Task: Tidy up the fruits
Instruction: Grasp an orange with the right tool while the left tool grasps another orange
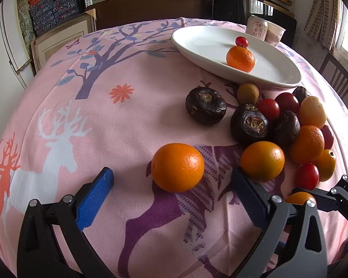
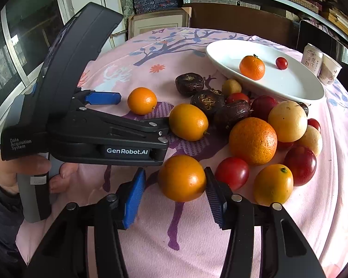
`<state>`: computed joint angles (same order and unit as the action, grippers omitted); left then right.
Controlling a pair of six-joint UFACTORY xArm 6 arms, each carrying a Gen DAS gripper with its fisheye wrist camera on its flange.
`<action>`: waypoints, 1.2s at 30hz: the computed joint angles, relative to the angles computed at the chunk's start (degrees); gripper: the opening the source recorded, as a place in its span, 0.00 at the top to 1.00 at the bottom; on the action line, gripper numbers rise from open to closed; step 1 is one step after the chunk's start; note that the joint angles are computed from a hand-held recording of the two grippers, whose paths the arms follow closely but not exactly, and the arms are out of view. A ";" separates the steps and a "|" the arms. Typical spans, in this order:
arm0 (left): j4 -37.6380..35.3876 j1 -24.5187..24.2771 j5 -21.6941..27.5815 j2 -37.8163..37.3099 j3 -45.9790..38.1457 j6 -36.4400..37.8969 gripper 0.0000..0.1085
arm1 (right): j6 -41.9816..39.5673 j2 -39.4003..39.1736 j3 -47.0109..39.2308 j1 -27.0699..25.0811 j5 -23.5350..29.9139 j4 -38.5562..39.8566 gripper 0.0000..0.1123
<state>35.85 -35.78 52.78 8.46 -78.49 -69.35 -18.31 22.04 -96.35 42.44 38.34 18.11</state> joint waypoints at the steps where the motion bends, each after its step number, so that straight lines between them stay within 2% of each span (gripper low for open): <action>1: 0.00 0.00 0.00 0.00 0.00 0.00 0.09 | -0.01 0.00 -0.01 -0.01 0.00 -0.02 0.54; 16: 0.19 -0.08 0.01 0.00 0.03 -0.15 0.09 | 0.32 -0.09 0.12 -0.03 -0.16 -0.43 0.56; 17: 0.38 -0.07 -0.37 -0.10 0.18 -0.19 0.12 | 1.08 -0.48 0.73 -0.03 -0.63 -1.24 0.60; 18: 1.18 -0.16 -0.99 -0.46 0.61 -0.58 0.29 | 1.84 -0.50 0.79 -0.10 -0.84 -1.89 0.64; 19: 2.85 -0.43 -1.63 -0.99 1.13 -1.63 0.53 | 1.35 -0.50 0.78 -0.24 -0.67 -0.94 0.65; 20: 3.66 -0.62 -1.59 -1.12 1.18 -2.14 0.63 | 0.88 -0.65 0.98 -0.42 -0.61 -0.06 0.65; 27: 3.89 -0.34 -2.96 -1.66 1.95 -2.80 0.66 | -1.23 -1.70 2.01 -0.55 -0.46 2.05 0.66; 31: 5.80 -0.98 -3.07 -2.05 2.21 -3.43 0.66 | -3.43 -3.55 4.45 -0.58 -3.56 4.38 0.66; 36: 8.69 -2.43 -0.58 -1.84 1.20 -3.64 0.66 | -4.71 -4.96 6.15 -0.94 -6.80 6.19 0.66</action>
